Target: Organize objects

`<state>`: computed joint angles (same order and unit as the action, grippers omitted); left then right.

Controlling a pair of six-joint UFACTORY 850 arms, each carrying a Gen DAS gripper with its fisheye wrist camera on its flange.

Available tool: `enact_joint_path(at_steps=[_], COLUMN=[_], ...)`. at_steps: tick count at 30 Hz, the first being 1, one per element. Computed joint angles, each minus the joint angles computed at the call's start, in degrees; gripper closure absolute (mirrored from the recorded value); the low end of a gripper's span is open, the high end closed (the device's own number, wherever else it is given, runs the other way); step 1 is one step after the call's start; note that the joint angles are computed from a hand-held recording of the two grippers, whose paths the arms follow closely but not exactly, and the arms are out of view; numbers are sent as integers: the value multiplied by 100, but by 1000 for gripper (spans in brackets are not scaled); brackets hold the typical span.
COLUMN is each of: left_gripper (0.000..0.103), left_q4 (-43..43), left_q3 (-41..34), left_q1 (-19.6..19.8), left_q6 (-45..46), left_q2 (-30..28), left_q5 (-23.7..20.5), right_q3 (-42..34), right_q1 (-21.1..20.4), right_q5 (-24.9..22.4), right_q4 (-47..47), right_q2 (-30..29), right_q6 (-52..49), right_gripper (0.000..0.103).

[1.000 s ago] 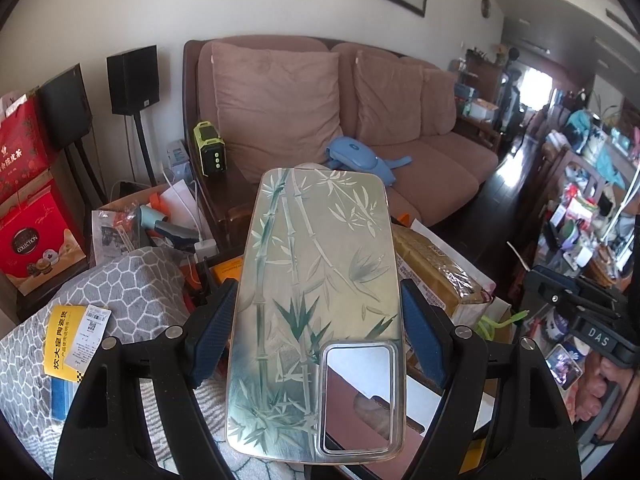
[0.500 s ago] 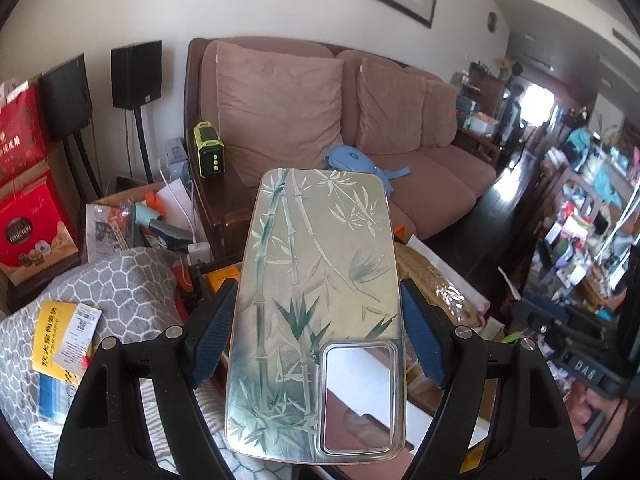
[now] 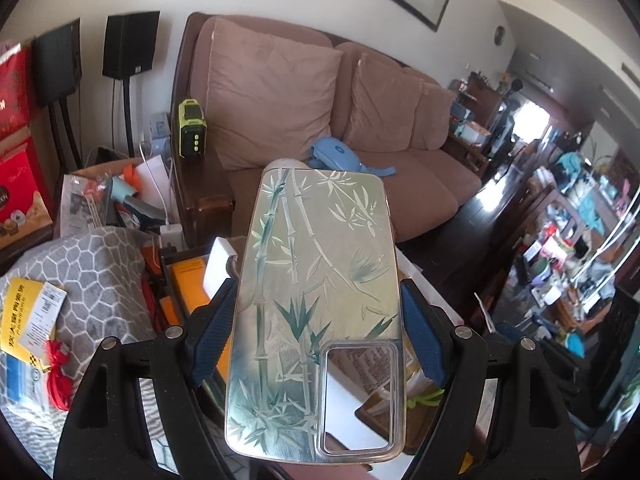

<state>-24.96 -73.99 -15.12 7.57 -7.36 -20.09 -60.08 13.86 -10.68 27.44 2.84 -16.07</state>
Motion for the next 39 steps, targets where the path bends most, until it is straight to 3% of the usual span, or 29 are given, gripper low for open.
enact_joint_path(at_steps=[22,39], left_gripper=[27,27], left_q4=[-2514,-2876], left_q3=[-519,-819], left_q1=[186,67], left_q6=[1381,1396], left_q2=[-594,-1048], left_q5=[-609,-926], right_q3=[65,-2], right_q1=[-76,-71], right_q5=[-15,-99], right_q4=[756,581], right_q2=[49,-27], right_q6=[-774,-597], right_gripper=[71,70])
